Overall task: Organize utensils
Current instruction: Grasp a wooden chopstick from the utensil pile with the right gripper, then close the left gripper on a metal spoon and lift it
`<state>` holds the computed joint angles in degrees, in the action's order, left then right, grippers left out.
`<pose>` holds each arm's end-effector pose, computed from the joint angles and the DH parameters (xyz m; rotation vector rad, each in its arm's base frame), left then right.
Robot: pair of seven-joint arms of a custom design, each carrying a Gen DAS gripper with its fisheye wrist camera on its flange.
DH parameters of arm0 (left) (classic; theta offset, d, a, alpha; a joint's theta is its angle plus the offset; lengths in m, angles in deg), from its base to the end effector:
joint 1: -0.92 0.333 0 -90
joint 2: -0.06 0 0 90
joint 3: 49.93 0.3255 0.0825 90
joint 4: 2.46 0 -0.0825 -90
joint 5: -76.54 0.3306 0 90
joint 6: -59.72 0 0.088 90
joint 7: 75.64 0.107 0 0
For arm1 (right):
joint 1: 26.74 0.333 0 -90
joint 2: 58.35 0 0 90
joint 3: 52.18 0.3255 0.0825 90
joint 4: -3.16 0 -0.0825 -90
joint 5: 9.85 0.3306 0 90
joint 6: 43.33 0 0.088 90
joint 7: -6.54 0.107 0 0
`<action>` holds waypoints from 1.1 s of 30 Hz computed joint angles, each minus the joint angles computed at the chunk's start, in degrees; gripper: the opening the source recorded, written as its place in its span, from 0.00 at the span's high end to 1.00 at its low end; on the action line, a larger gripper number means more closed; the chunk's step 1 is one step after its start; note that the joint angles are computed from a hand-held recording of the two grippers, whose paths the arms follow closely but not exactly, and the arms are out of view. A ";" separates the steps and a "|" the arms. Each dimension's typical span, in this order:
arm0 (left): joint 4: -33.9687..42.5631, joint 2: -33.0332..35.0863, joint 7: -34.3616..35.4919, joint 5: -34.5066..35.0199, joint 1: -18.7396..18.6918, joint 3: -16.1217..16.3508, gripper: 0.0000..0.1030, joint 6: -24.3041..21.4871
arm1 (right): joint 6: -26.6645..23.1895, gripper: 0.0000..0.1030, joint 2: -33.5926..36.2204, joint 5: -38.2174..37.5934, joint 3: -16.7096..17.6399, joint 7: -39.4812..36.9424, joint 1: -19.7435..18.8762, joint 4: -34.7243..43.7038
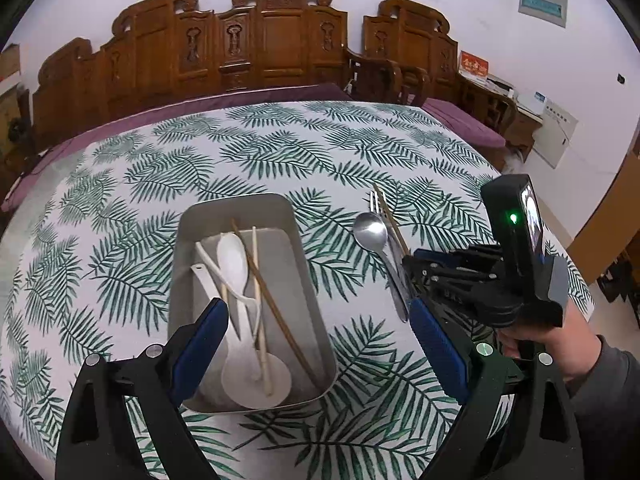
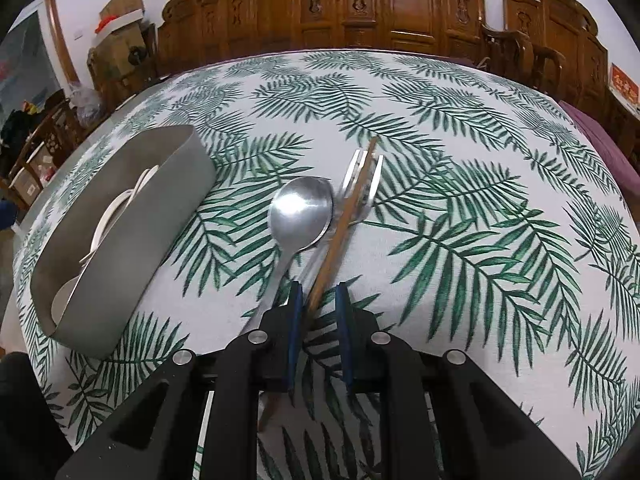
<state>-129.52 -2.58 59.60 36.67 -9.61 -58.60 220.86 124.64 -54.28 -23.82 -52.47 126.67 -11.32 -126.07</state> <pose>0.4962 -0.1409 0.5006 -1.3300 2.3375 -0.9495 0.5120 0.1544 0.4458 -1.7988 1.8702 -0.4568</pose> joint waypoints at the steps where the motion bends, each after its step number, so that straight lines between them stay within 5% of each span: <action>1: -0.03 0.01 -0.07 0.08 -0.08 -0.10 0.14 0.02 | -0.55 0.84 0.00 0.33 -0.03 -0.10 -0.11 0.07; 8: 0.16 0.79 -1.56 1.17 -0.86 -1.03 0.14 0.82 | -1.10 0.93 -0.66 1.79 -0.03 -1.52 -1.29 -0.67; 22: 5.04 8.52 -13.07 11.94 -0.64 -5.72 0.15 3.67 | 4.08 0.94 -5.44 20.05 1.45 -18.49 -4.69 -5.51; 28: 8.38 12.63 -18.80 19.10 0.21 -8.13 0.37 2.43 | 4.73 0.94 -6.03 23.12 1.50 -21.16 -5.57 -5.97; 33: 12.06 16.37 -22.59 22.72 1.16 -9.54 0.66 -0.96 | 5.00 0.94 -6.30 26.05 1.60 -23.66 -5.56 -6.17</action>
<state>-117.46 13.80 37.01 59.39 -8.46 -68.14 219.90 129.63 -60.58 2.23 -50.87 103.01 -16.88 -132.24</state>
